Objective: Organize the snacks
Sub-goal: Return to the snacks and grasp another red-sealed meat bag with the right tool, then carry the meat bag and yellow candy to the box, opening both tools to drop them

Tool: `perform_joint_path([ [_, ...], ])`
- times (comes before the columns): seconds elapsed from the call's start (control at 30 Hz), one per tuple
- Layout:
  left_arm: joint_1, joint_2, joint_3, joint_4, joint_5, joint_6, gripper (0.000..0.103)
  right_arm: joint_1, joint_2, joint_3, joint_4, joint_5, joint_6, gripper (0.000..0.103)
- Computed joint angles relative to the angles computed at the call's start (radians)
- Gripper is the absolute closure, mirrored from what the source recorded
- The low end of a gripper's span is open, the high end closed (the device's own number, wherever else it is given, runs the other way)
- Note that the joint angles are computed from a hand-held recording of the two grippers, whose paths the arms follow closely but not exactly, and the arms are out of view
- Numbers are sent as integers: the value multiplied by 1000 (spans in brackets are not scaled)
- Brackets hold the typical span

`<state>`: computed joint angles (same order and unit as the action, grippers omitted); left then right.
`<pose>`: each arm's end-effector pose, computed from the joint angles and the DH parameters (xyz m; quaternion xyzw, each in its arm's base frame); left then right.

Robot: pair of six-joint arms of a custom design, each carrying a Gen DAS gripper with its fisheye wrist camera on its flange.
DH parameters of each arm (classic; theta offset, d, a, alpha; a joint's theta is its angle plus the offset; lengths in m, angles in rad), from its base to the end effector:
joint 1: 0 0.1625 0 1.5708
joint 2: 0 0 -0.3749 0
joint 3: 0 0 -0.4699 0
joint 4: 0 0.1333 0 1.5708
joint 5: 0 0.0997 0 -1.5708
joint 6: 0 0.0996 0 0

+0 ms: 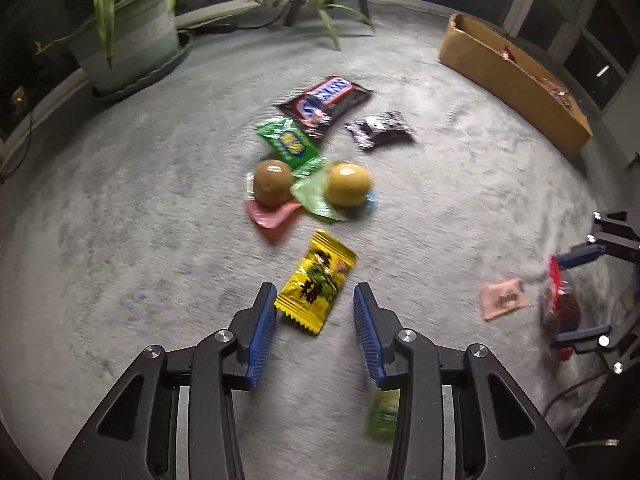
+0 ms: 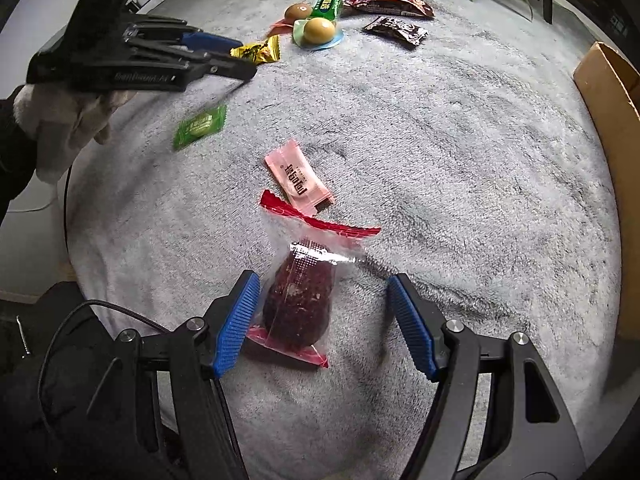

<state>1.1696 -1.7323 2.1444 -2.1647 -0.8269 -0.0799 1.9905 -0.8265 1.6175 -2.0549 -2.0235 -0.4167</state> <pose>-0.0033 -0.5217 0.2903 0.1158 0.9211 -0.1684 0.3314 0.3478 -0.5592 -0.0114 0.4225 -0.8661 -0.1486 0.2220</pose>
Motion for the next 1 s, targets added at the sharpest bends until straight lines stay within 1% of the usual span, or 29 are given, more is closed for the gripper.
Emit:
perform_joint_path([
  [0.17,-18,14,9,-5,58,2,65,1,6,-10,9,-6,-1,32],
  [0.3,-14,42,-9,-15,70,20,65,3,7,-4,7,-7,-15,32],
  [0.37,-14,52,-13,-21,74,34,65,2,12,-10,4,-10,-15,40],
  [0.4,-12,55,-17,-21,70,36,66,2,10,-7,2,-9,-14,43],
  [0.47,-9,56,-22,-20,52,38,76,-2,10,-14,13,4,-8,55],
  [0.53,-14,59,-20,-22,58,39,78,-8,10,-22,28,25,0,61],
  [0.6,-17,58,-17,-24,58,35,78,-10,10,-25,31,30,1,62],
  [0.67,-16,57,-15,-28,48,25,78,-13,7,-24,30,43,3,66],
  [0.77,-19,35,-3,-29,32,7,78,-18,-3,-17,14,50,9,69],
  [0.87,-26,2,17,-33,12,-16,78,-28,-11,-18,8,60,17,69],
  [1.0,-28,-16,20,-53,-16,-39,78,-34,-19,-28,-11,69,22,70],
])
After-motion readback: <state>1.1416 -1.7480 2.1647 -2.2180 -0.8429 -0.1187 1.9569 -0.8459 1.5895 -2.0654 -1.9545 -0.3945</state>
